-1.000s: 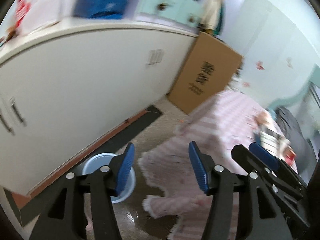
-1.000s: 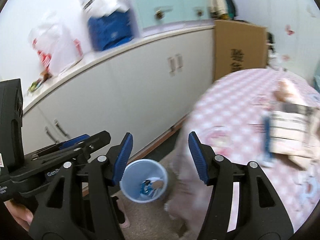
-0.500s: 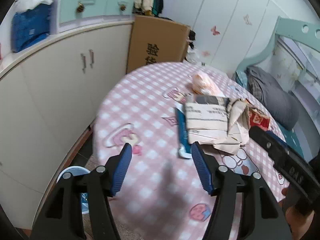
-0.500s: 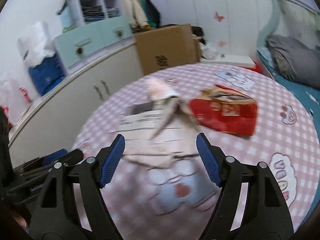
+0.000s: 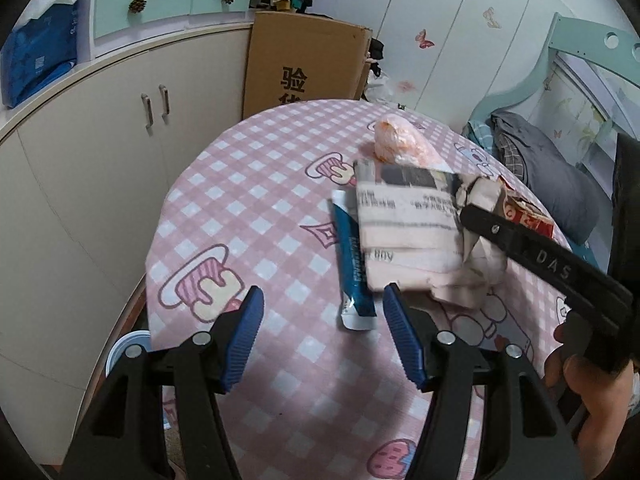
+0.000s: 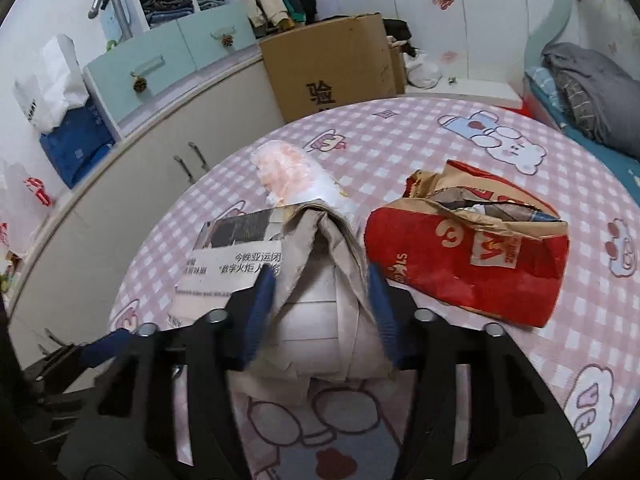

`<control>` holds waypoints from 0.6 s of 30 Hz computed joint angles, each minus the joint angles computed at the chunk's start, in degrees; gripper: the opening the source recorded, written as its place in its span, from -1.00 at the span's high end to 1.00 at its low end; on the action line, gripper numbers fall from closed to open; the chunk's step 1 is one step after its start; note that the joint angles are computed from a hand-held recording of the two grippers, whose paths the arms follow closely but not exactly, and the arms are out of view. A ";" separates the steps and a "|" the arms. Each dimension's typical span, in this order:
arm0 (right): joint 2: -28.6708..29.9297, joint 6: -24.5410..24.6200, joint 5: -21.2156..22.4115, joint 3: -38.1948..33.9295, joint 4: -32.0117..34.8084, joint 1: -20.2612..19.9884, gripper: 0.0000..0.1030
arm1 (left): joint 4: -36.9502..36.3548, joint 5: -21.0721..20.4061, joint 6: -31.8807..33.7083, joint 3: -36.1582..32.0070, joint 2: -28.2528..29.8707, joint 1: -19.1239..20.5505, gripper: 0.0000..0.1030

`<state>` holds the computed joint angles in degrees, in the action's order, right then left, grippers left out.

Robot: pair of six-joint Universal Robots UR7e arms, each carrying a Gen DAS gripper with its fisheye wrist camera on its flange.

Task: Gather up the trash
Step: 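Grasp the blue toothpaste tube with the left tool while the right tool grasps the newspaper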

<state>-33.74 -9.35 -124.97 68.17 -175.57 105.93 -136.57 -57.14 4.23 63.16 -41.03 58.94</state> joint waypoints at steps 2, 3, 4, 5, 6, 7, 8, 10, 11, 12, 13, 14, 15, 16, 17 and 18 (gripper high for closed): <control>-0.16 -1.90 -1.06 0.80 -1.95 0.35 0.43 | 0.43 -0.63 0.06 -0.20 0.22 0.11 -0.19; -0.12 -2.72 -1.70 1.19 -3.57 0.57 0.46 | 0.70 -1.04 -0.05 -0.42 0.39 0.21 -0.19; -0.14 -3.78 -2.44 1.91 -6.30 0.83 0.47 | 0.34 -1.06 0.09 -0.54 0.63 0.22 -0.19; -0.23 -4.90 -2.97 2.81 -9.71 1.05 0.49 | 0.07 -0.96 0.19 -0.58 0.79 0.17 -0.19; -0.27 -5.54 -3.29 3.28 -11.56 1.18 0.49 | 0.04 -1.12 0.35 -0.58 0.89 0.14 -0.18; -0.43 -6.20 -3.91 4.04 -13.54 1.36 0.49 | 0.12 -1.25 0.55 -0.76 1.07 0.10 -0.18; -0.61 -6.47 -4.04 4.35 -14.07 1.40 0.49 | 0.17 -1.32 0.56 -0.90 1.28 0.00 -0.18; -1.13 -6.47 -3.70 5.28 -15.24 1.39 0.49 | 0.21 -0.95 1.24 -1.27 1.87 -0.30 0.02; -1.28 -6.56 -3.66 5.58 -15.66 1.40 0.49 | -0.09 0.35 1.82 -1.51 2.39 -0.60 0.09; -1.49 -6.54 -3.60 5.97 -15.95 1.42 0.49 | -0.51 1.62 2.45 -1.53 2.69 -0.80 0.29; -1.69 -6.51 -3.40 6.35 -16.31 1.42 0.49 | -0.95 3.21 3.07 -1.62 3.09 -1.08 0.47; -1.76 -6.67 -3.42 6.59 -16.57 1.47 0.49 | -1.26 4.51 3.62 -1.66 3.34 -1.24 0.67; -1.87 -6.85 -3.43 6.85 -16.70 1.47 0.49 | -1.22 4.06 3.63 -1.65 3.23 -1.14 0.69; -1.87 -6.96 -3.37 6.90 -16.81 1.55 0.49 | -1.12 3.49 3.46 -1.64 3.05 -1.01 0.72; -1.89 -7.09 -3.24 7.05 -17.12 1.69 0.49 | -1.18 2.56 2.92 -1.48 2.69 -0.75 0.74; -1.77 -7.28 -3.34 7.11 -17.50 1.91 0.49 | -1.44 2.00 2.46 -1.33 2.42 -0.55 0.80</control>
<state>-35.51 -16.62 -128.31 75.28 -193.07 107.84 -138.02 -55.14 6.70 61.83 -38.61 58.39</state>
